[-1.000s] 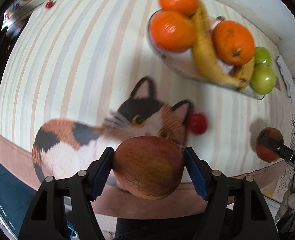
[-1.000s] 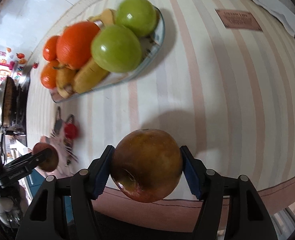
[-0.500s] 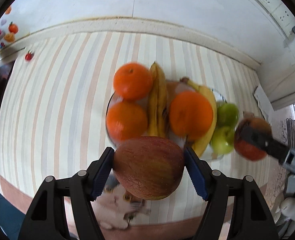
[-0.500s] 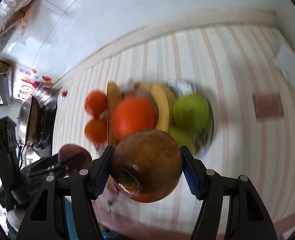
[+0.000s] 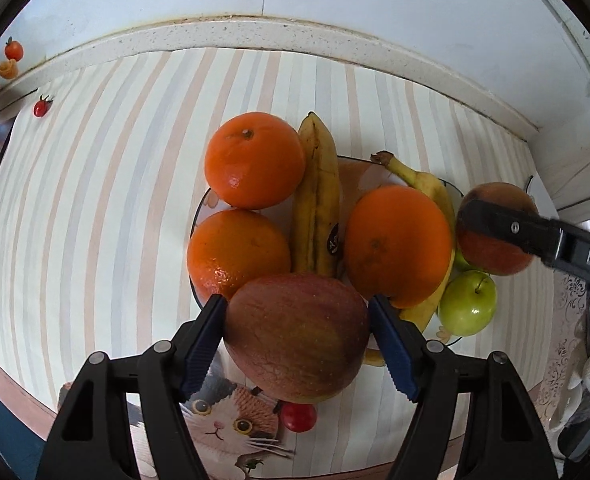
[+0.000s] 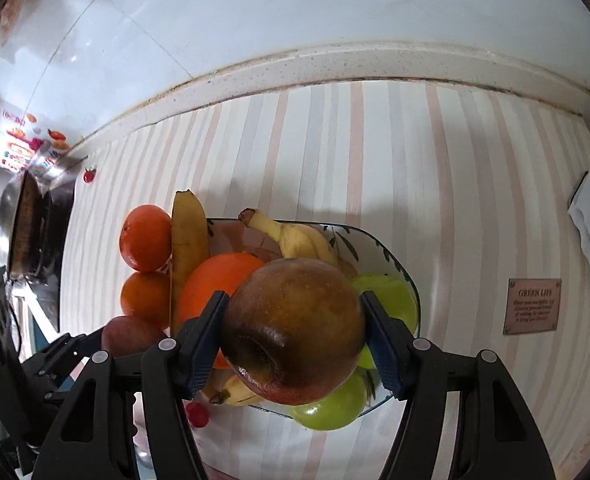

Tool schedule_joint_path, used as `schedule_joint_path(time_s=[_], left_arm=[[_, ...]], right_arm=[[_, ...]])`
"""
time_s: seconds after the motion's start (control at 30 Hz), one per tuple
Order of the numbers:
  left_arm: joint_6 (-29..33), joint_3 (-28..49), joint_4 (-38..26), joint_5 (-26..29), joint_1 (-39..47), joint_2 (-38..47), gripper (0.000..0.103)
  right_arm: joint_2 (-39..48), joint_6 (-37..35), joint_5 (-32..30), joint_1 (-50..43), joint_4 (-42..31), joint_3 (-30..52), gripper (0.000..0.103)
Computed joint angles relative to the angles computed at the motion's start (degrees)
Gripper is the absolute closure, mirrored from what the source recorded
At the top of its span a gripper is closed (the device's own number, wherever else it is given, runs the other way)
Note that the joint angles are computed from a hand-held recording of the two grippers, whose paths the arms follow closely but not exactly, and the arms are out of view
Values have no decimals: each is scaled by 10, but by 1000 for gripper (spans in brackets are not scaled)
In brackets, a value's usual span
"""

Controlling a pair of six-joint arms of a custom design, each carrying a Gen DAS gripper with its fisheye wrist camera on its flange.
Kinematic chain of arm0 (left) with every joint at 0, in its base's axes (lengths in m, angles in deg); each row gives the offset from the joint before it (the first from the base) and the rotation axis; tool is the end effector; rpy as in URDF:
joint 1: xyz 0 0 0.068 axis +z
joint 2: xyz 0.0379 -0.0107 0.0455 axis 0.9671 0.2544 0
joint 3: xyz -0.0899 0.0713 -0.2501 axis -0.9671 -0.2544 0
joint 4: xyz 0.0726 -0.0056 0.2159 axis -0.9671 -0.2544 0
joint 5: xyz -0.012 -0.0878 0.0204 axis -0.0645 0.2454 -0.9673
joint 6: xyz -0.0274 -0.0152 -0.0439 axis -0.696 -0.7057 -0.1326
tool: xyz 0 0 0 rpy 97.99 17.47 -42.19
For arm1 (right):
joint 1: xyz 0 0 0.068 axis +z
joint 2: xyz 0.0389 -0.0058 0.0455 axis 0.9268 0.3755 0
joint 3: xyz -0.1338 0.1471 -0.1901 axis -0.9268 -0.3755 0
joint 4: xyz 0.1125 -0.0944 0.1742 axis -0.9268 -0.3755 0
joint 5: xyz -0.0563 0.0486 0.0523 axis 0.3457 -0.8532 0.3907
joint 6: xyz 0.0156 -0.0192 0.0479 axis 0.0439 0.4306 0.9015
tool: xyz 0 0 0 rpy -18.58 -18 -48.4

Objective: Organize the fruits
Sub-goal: 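Release the red apple onto the plate with the right tool while the left tool swings the brown fruit back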

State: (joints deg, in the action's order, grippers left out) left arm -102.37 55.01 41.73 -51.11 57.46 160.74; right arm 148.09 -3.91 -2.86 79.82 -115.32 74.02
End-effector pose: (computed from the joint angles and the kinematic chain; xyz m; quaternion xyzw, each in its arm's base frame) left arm 0.2337 -0.0799 0.1912 0.0099 0.9930 -0.0908 0.0743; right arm 0.2981 0.0719 0.1911 0.0123 0.9850 0.1495 0.0851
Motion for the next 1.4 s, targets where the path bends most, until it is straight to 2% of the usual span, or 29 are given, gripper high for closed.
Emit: schedule_joint_path(time_s=[0.17, 0.4, 0.63, 0.77, 0.83, 0.87, 0.93, 1.03, 1.1, 1.2, 1.27, 1.4], left_arm=[[-11, -31, 35, 2, 4, 3, 30], [-19, -53, 42, 12, 19, 8, 30], [-14, -46, 25, 10, 31, -5, 30], [-1, -28, -6, 1, 30, -13, 30], [30, -33, -47, 7, 51, -68, 30], [52, -45, -81, 0, 84, -132, 30], [93, -82, -125, -9, 180, -243, 30], [195, -127, -166, -10, 333, -291, 30], [298, -153, -163, -14, 446, -255, 30], [387, -138, -167, 24, 564, -174, 30], [411, -115, -156, 18, 581, -131, 30], [460, -64, -157, 13, 570, -105, 30]], right_arm=[[13, 1, 4, -1, -6, 14, 33], [19, -5, 7, 1, -7, 20, 32], [19, -8, 10, 2, -9, 22, 32], [14, -9, 10, 1, -15, 23, 32], [3, -11, 7, -1, -21, 19, 32], [-4, -11, 6, -2, -23, 16, 32], [-27, -8, -8, -6, -21, 2, 29], [-48, -11, -6, -1, -9, -11, 27], [-62, 6, -4, 4, -11, -19, 27], [-99, 50, -30, 7, 3, -38, 25], [-118, 71, -14, 22, 13, -40, 25], [-172, 139, 34, 71, 34, -49, 25]])
